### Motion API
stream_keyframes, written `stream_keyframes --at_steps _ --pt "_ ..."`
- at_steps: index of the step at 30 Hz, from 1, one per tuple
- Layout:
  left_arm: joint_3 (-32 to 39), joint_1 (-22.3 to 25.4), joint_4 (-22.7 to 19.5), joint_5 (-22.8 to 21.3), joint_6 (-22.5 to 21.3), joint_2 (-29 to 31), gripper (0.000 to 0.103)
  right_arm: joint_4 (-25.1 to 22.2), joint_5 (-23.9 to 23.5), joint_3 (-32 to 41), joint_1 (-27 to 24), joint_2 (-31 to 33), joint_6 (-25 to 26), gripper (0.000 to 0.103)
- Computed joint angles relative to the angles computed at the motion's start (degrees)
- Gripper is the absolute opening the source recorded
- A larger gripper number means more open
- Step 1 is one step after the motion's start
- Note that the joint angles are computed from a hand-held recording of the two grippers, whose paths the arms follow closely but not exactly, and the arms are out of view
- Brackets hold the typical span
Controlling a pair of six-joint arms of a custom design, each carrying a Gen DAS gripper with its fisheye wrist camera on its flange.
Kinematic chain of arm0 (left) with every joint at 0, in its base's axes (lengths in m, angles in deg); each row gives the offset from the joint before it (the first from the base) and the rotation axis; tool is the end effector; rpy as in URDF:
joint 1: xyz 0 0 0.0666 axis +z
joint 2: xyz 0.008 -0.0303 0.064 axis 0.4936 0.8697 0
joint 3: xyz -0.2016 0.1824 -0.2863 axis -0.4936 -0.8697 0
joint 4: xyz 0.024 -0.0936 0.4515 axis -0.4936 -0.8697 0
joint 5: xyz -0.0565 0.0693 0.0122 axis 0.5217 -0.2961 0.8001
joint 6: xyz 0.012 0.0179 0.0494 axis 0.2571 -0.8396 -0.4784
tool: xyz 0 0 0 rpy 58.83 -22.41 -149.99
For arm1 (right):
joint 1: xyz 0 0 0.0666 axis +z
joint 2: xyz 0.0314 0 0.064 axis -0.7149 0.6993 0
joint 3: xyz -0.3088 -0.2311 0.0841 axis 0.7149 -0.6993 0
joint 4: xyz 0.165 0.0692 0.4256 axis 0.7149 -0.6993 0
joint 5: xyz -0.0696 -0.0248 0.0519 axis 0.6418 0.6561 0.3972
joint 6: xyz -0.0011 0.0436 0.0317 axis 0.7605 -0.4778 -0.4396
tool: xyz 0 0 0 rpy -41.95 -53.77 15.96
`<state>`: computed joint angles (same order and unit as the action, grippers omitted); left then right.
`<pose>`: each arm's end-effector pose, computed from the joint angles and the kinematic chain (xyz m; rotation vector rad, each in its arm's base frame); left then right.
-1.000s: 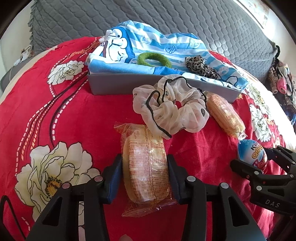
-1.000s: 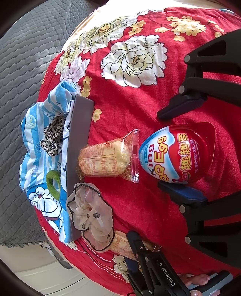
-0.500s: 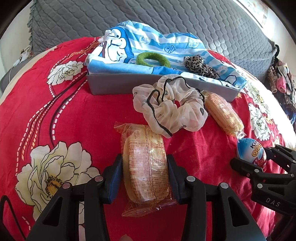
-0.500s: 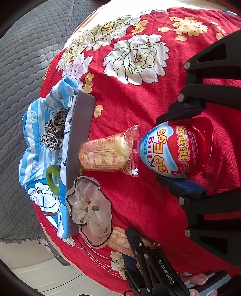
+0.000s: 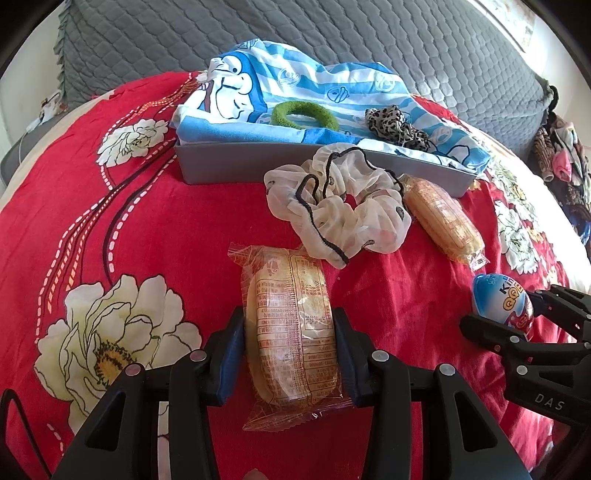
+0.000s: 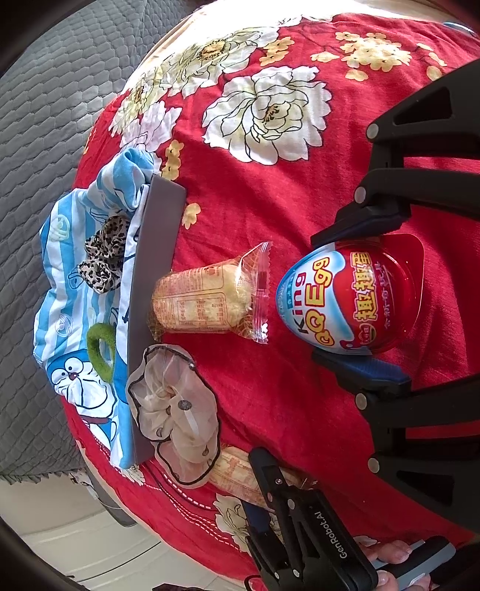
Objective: Organize objects
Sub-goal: 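Lift the wafer packet and red egg and carry both toward the grey tray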
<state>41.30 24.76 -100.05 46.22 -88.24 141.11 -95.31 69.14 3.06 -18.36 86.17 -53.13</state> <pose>0.5394 -0.0515 0.2856 0.1602 2.5544 -0.2382 0.5079 0.2560 0.3048 -0.2360 2.6767 0.0471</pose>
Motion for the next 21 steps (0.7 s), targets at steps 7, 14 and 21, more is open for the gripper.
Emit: stream_keyframes --at_steps 7,14,21 --pt "-0.40 0.00 -0.94 -0.68 -0.14 -0.67 0.046 -0.70 -0.67 0.07 0.17 -0.19 0.04 0.055" --pt "-1.06 0.21 -2.00 -1.06 -0.26 -1.75 0.046 -0.90 -1.43 0.03 0.58 -0.31 0.41 0.055" --pt "-1.66 0.56 -3.32 -1.38 -0.51 -3.11 0.046 -0.47 -2.94 -0.02 0.76 -0.85 0.40 0.055"
